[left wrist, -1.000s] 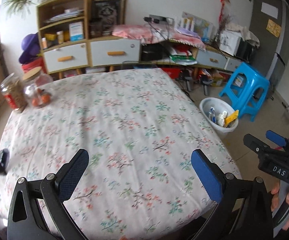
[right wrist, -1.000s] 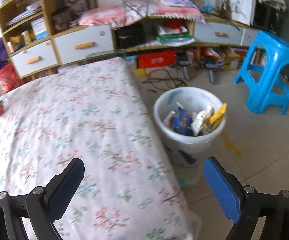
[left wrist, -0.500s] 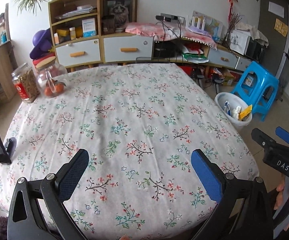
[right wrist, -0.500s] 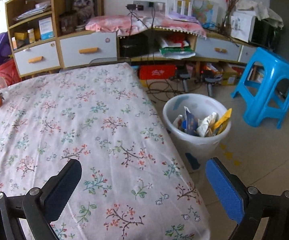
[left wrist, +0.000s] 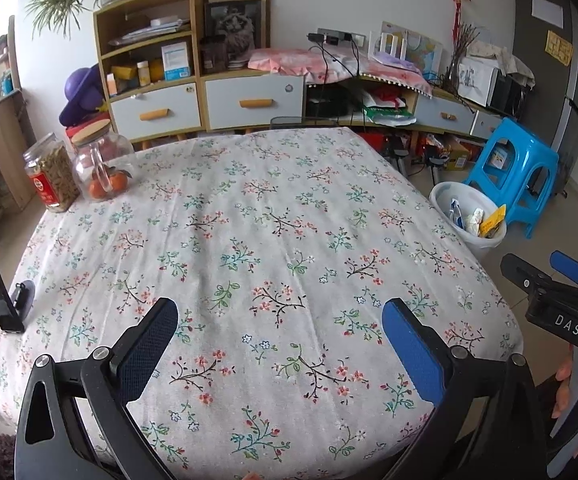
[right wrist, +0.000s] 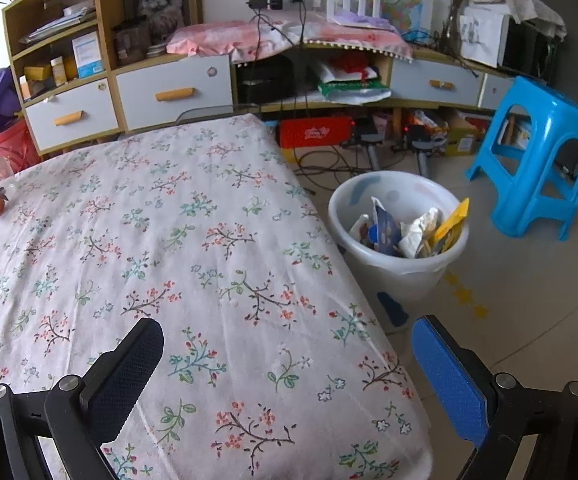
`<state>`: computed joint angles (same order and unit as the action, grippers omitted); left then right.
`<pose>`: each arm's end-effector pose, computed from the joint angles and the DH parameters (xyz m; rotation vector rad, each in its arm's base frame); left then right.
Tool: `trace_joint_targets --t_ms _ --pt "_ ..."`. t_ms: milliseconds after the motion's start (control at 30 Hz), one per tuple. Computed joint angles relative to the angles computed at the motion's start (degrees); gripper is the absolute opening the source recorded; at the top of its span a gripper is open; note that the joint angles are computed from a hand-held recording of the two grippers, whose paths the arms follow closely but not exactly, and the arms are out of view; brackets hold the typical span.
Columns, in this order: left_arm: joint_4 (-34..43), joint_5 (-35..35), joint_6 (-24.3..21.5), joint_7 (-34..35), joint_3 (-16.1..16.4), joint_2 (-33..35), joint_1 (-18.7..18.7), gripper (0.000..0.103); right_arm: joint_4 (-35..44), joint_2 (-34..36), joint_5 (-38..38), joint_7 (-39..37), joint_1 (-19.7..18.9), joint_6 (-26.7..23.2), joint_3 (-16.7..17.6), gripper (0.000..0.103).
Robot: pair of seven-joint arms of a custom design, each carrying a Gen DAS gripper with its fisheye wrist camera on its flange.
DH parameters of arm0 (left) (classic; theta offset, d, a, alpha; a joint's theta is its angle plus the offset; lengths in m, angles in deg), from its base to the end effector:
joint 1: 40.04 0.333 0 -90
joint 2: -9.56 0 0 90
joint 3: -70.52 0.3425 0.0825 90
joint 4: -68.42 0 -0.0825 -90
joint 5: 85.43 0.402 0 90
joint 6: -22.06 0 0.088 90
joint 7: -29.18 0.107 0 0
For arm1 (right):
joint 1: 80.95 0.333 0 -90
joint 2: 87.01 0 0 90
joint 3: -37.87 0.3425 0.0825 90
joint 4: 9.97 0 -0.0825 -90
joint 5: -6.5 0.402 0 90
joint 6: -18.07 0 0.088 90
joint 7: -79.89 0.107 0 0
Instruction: Collect trash
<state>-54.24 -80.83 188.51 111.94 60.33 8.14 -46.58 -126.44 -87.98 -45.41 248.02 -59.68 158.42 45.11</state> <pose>0.5714 -0.1777 0.5261 -1.5696 1.9952 -0.8466 0.5272 0.2864 0.5182 -1.5197 1.9991 -0.8604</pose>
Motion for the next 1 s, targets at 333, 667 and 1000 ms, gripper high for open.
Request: trace_joint_targets --t_ms 333,667,1000 --pt "-0.1 -1.11 -0.25 0.59 -0.01 -0.1 -0.17 0.103 -0.07 0.03 0.28 -0.16 0.03 0.45 0.0 0.102" --pt "-0.51 -1.52 -0.13 0.45 -0.16 -0.36 -0.26 0.103 0.14 0.36 0.5 -0.61 0.25 0.39 -0.03 0.102" --pt "-0.64 -1.61 -0.06 0.23 -0.23 -0.52 -0.26 0.103 0.34 0.59 0.62 -0.68 0.41 0.34 -0.1 0.102"
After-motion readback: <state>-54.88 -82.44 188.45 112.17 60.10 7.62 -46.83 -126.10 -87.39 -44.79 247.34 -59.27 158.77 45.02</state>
